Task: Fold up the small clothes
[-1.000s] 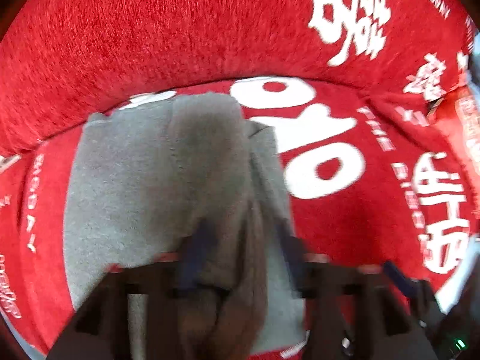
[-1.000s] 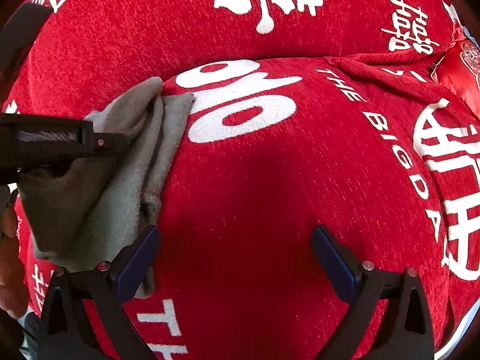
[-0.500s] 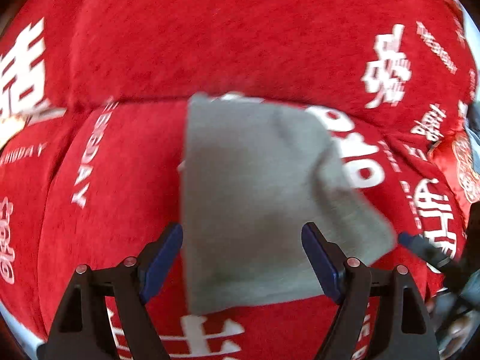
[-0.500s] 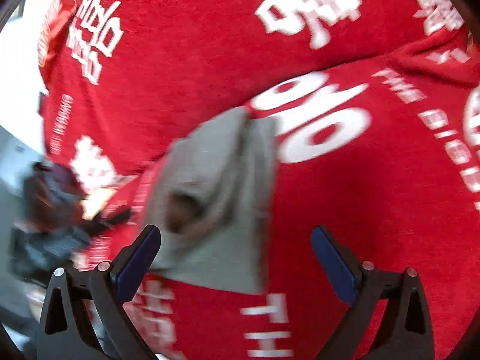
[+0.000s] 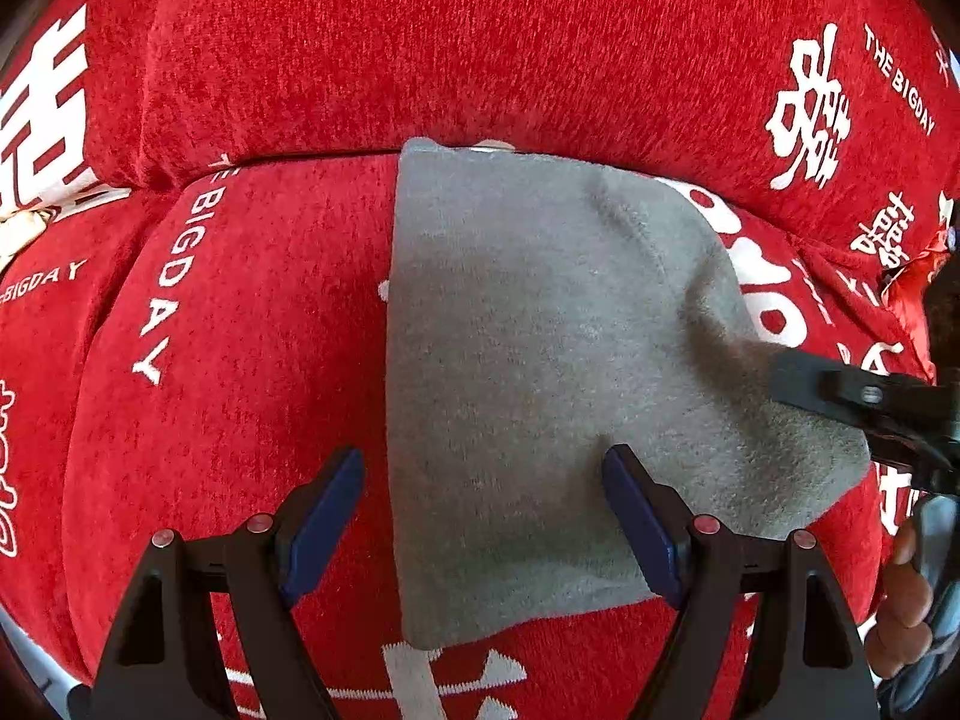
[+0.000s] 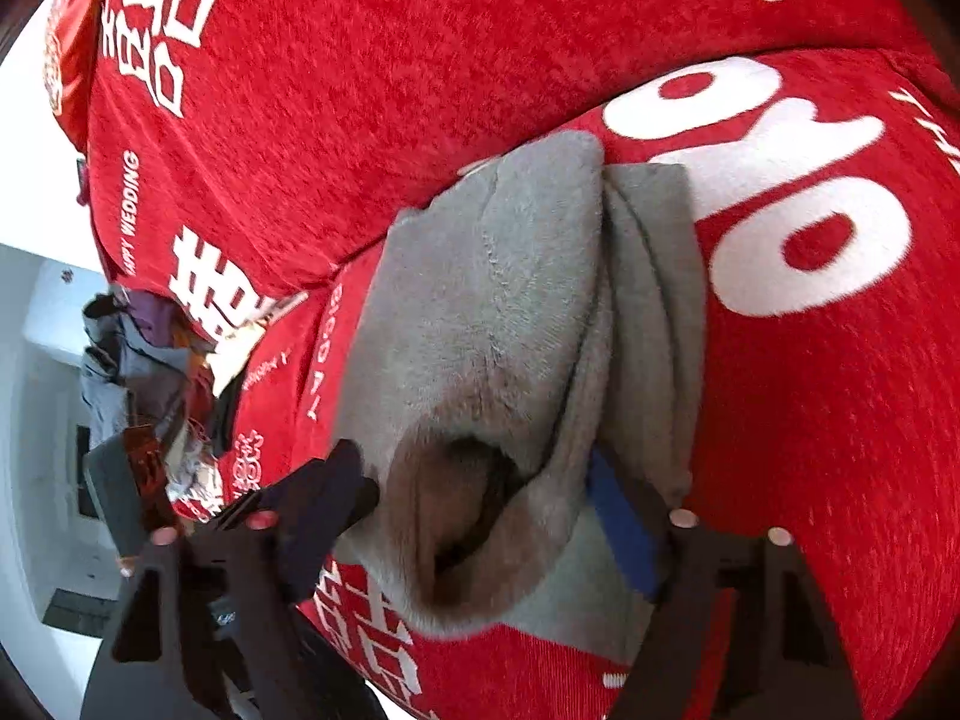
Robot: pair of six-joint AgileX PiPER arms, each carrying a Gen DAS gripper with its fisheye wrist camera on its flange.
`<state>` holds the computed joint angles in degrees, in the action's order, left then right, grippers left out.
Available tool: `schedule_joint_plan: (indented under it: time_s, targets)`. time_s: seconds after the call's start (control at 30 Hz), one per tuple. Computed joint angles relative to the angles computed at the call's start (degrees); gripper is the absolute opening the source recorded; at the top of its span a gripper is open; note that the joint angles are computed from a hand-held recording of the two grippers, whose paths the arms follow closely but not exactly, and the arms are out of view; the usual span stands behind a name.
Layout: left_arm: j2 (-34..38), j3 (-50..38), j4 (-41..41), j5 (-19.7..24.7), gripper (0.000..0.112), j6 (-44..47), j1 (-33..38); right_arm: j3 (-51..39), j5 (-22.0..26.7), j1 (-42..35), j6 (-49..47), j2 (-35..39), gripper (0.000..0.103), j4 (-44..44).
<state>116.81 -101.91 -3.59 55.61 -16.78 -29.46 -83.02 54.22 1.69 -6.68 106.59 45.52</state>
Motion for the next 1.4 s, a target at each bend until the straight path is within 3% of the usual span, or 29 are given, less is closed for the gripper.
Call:
schedule_joint_plan:
  time_s: [0.07,0.13,0.17,0.2,0.3,0.4,0.5,0.57,0.63,0.8,0.9,0.93,1.03,1.07,1.17,1.2,1.3,1.4]
  targets:
    - [0.30,0.03,-1.14,-0.27,0.082,1.03,0.45,-2.53,0.74,1.07,2.02,2.15,0.078,-1.82]
    - [0.88,0.03,-2.81,-0.19,0.082,2.76,1.19,-5.38,1.39,2.04,3.67,5.07,0.071,-2.62]
    - [0.86,0.15,-3.12,-0.08,0.082,2.93,1.42,-6.52,1.27,2.68,4.34,5.95,0.042,-3.70]
    - [0.73,0.15,-3.59,0.02,0.082,3.00,1.62,-7.23,1.23,2.89,5.16,6.13,0.023,-5.03]
    - [-1.81,2.45,-10.55,-1.29,0.082,7.77,3.53,-3.40,-2.49,2.33,0.63,1.44,0.017,-3.20]
    - [-2.36,3.24,-10.08,-2.24,0.082,9.47,1.81,2.12,-6.16,1.39,-3.17,-3.61,0.017,-1.17]
    - [0.57,1.53,-4.17,-0.74,0.082,6.33,-1.38,2.66,-5.34,1.33,-0.30,-1.01,0.017,-5.00]
    - [0.01,2.97,-2.05,-2.11,0.083,5.30,-2.71,6.04,-6.92,0.06,-3.13,-0.60,0.017,-2.04]
    - [-0.70,3.76,-2.21,-2.36,0.083,6.04,-2.88,10.38,-8.97,-1.73,-8.67,-1.97,0.017,4.79]
    - [0.62,1.16,-6.99,2.45,0.086,7.50,-0.33,10.40,-9.48,-1.66,-8.96,-2.43,0.017,3.38]
    - [-3.80,4.94,-7.94,-1.46,0.086,8.25,-0.50,13.39,-11.82,-2.18,-10.26,-5.93,0.016,4.55]
    - [-3.89,4.67,-6.01,-1.70,0.086,7.77,-1.40,13.67,-12.04,-2.26,-10.23,-5.98,0.016,4.08]
    - [1.33,-1.90,2.39,3.84,0.086,5.68,-4.57,12.66,-11.62,-1.43,-9.69,-4.12,0.017,1.95]
    - [2.22,-2.55,3.51,4.43,0.086,5.37,-4.97,12.22,-11.31,-1.38,-9.54,-4.04,0.022,1.64]
    - [0.10,-1.32,0.62,3.30,0.086,5.87,-3.69,10.35,-7.42,-2.70,-5.05,-5.23,0.029,-1.48]
    - [-1.54,-0.15,-0.44,1.54,0.086,6.20,-2.96,11.28,-8.79,-2.35,-2.20,-7.86,0.036,-5.16]
    - [-3.48,0.14,3.19,-2.55,0.086,2.47,-2.64,13.64,-13.66,1.42,3.31,-15.59,0.037,-15.91]
    - [-0.27,-4.86,2.56,-0.02,0.086,0.42,-1.45,13.71,-13.85,5.44,-0.81,-18.87,0.037,-16.98]
